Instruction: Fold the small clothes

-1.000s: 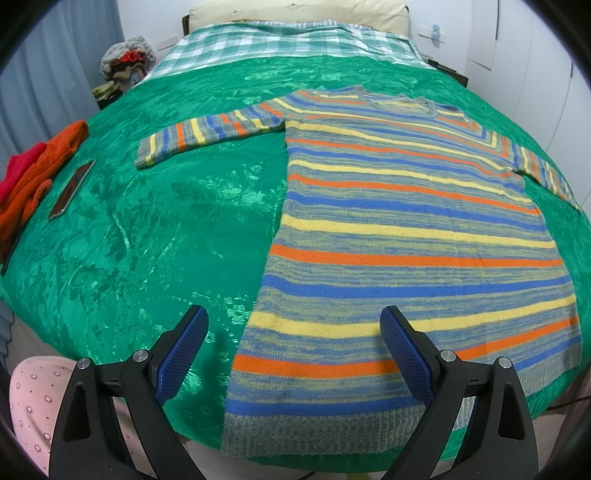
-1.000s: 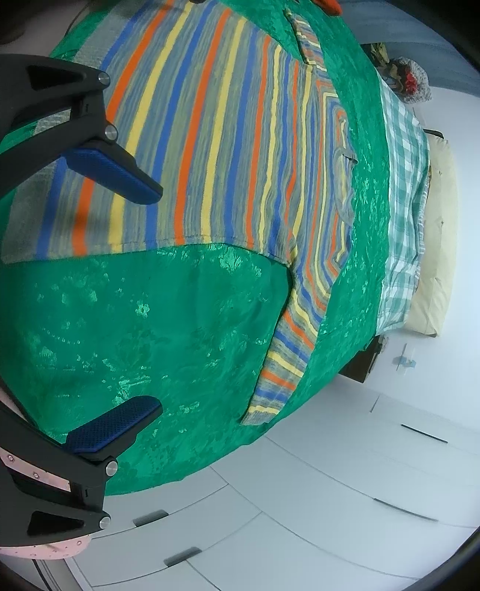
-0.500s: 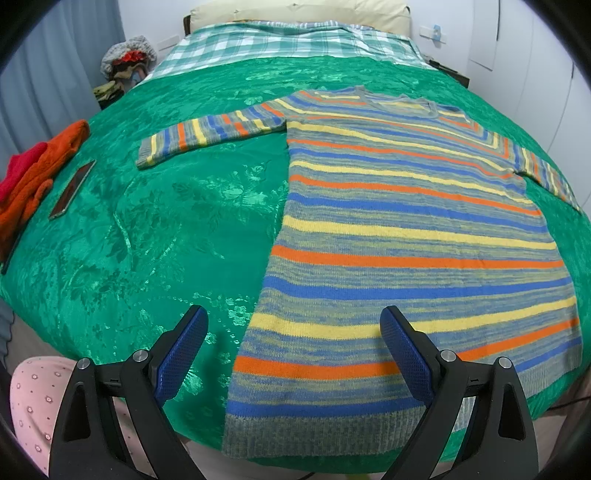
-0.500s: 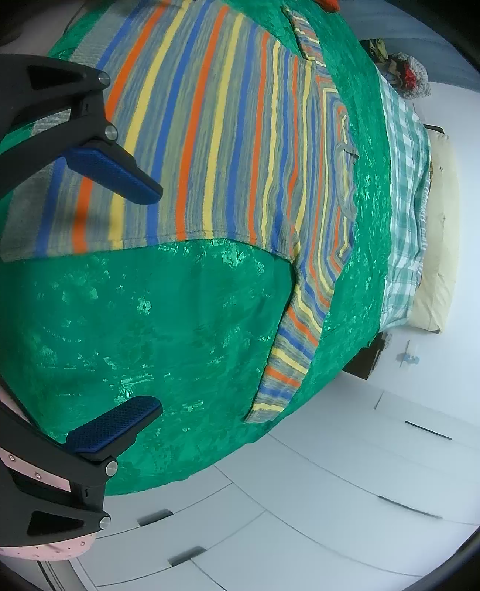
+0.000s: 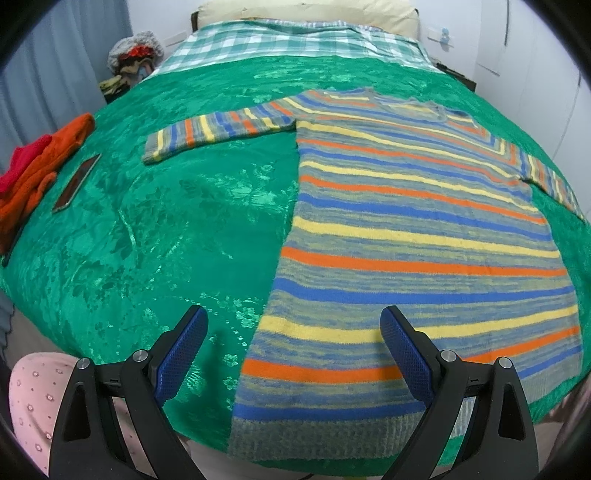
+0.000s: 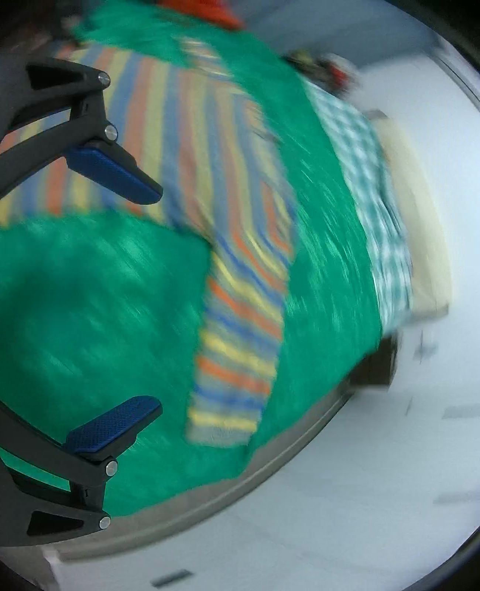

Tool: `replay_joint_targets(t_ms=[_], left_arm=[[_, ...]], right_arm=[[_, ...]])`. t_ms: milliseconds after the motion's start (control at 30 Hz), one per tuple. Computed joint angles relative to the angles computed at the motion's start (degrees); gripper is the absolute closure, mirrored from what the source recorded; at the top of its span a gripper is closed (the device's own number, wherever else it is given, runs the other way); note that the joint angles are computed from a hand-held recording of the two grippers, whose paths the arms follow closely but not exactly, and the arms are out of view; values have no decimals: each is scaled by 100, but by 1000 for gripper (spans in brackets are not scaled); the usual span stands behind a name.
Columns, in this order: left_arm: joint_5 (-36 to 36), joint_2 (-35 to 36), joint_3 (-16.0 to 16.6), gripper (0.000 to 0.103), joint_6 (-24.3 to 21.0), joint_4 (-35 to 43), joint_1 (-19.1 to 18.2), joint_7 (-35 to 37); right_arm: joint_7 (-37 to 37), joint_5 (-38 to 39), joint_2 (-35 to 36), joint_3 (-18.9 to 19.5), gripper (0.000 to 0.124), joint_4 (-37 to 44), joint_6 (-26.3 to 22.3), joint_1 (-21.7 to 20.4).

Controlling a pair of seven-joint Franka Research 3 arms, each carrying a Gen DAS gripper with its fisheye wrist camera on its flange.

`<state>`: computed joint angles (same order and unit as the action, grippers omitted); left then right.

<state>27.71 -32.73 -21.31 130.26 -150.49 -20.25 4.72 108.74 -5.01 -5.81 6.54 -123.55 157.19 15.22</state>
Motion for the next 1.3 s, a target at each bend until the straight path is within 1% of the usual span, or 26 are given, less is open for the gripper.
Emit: replay_joint_targets(t_ms=[33,67,100,133,167,233,267,300,367,500,533,633,667,733,767,800,833,900,967,1000,1100,1167,1200,1233,1267,1300], left_arm=[[-15,-2,3,8,2,-6,3,-25],[-44,-9,26,8,19,-25,3,-42],[-72,-8,40,8,33,-35,2,-55],[-110,-10,64,8,59,-54,0,-65],[-142,-3,79,8,79,-65,3,-74],[-215,49,109,8,107,-67,11,-75],[-247,87,127,8,120,-60,15,-59],[-281,126,144,8,124,-50,18,-36],[-329,193,159,8,108,-20,24,6],[-363,309,152,8,65,53,42,42],[-370,341,152,8,65,71,42,50],[-345,452,135,8,29,161,41,103],[-325,480,126,8,13,190,38,126],[-293,494,110,8,-1,212,30,130],[-279,484,107,8,14,204,26,120],[-269,471,107,8,35,192,20,110],[-264,461,114,8,62,179,16,111],[-259,440,134,8,130,151,8,132],[-248,427,152,8,192,137,13,172],[-234,412,153,8,203,132,21,192],[-191,335,131,8,188,111,57,172],[-224,247,156,8,222,47,71,120],[-266,191,179,8,255,-2,74,85],[-314,135,207,8,301,-59,78,51],[-370,72,236,8,341,-120,82,19],[-423,7,255,8,373,-181,90,-19]], right_arm=[[-87,339,229,-179,22,217,-72,-89],[-93,682,486,-338,23,477,-268,-199],[-203,1192,707,-460,25,672,-379,-296],[-497,1923,887,-532,35,798,-423,-410],[-730,2470,997,-551,45,875,-460,-506],[-1197,3727,1290,-541,54,1129,-631,-754],[-1426,4183,1424,-510,56,1249,-671,-853],[-1582,4416,1550,-488,59,1378,-747,-914],[-1671,4446,1791,-491,71,1659,-1002,-967],[-1342,3919,2218,-545,78,2204,-1559,-939],[-1346,3765,2312,-548,81,2329,-1672,-927],[-1181,3197,2463,-622,119,2552,-1930,-842],[-1206,3168,2469,-602,120,2596,-2001,-860],[-929,2567,2332,-727,120,2527,-1888,-668],[-681,2076,2248,-825,120,2524,-1832,-513],[-355,1391,2118,-935,120,2536,-1761,-283],[-197,1001,2023,-947,120,2556,-1737,-172],[-146,382,1897,-846,120,2734,-1645,32],[-571,287,1989,-569,120,3207,-1694,189],[-777,365,2066,-455,120,3410,-1749,248],[-1554,1130,2603,22,120,4346,-2082,463],[-2037,1982,2921,343,118,4671,-2088,462],[-2523,2818,3227,701,115,4962,-2198,308],[-2836,3412,3422,943,94,5117,-2404,183],[-2934,3744,3690,1071,62,5363,-2657,164],[-2913,3805,3787,1000,56,5410,-2632,262]])
